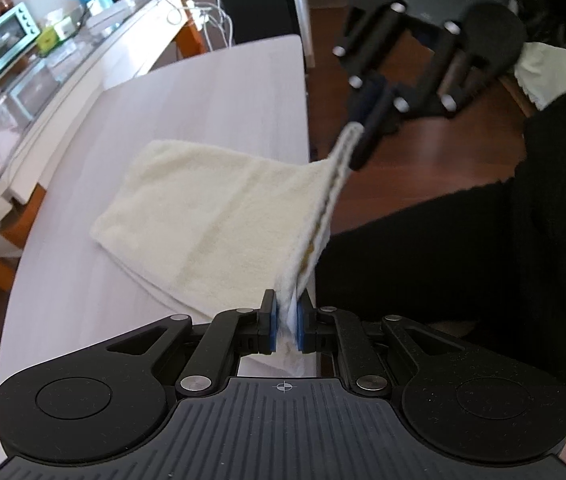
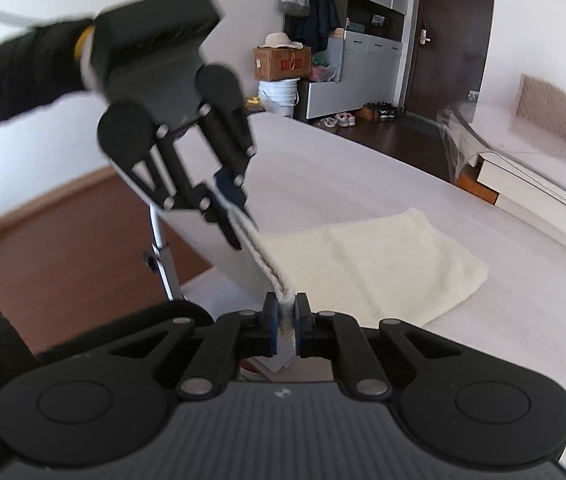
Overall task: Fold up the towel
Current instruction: 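Lift the towel strip end with both grippers and fold it over onto itself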
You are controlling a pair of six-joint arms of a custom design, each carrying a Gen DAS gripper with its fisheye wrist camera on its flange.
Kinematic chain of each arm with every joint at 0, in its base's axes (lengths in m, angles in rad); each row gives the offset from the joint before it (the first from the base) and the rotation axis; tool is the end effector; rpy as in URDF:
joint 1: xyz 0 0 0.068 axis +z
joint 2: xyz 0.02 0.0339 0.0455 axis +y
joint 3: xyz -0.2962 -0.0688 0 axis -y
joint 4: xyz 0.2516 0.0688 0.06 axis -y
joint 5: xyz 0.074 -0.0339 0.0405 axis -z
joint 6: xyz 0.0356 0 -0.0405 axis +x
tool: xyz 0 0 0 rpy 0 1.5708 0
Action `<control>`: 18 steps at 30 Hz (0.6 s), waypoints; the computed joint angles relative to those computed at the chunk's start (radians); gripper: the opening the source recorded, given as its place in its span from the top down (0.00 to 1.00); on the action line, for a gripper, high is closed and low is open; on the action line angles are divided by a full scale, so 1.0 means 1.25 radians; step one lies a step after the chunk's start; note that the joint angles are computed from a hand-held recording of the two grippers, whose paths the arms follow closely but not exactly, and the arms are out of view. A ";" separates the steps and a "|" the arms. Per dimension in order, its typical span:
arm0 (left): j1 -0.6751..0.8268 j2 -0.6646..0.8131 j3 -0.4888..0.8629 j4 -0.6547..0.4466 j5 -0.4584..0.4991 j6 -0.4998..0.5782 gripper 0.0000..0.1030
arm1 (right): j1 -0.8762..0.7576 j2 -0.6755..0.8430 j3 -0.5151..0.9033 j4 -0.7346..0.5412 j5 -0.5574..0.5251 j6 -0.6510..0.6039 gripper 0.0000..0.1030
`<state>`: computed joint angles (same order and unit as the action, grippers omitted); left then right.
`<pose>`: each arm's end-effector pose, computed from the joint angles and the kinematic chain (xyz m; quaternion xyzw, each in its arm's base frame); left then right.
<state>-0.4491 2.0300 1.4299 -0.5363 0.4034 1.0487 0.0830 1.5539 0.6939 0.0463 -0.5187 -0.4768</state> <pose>0.3883 -0.2026 0.1896 0.6830 0.6713 -0.1245 0.2595 0.2942 0.0422 0.1819 -0.3392 0.8370 0.1638 0.3969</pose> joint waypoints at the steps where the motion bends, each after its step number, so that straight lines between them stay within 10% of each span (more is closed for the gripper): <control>1: -0.001 0.005 0.016 -0.004 0.002 -0.007 0.91 | -0.027 0.011 0.032 -0.035 -0.029 -0.007 0.92; 18: -0.027 0.291 0.519 -0.127 -0.071 -0.159 0.90 | -0.186 0.282 0.367 -0.169 -0.146 0.036 0.92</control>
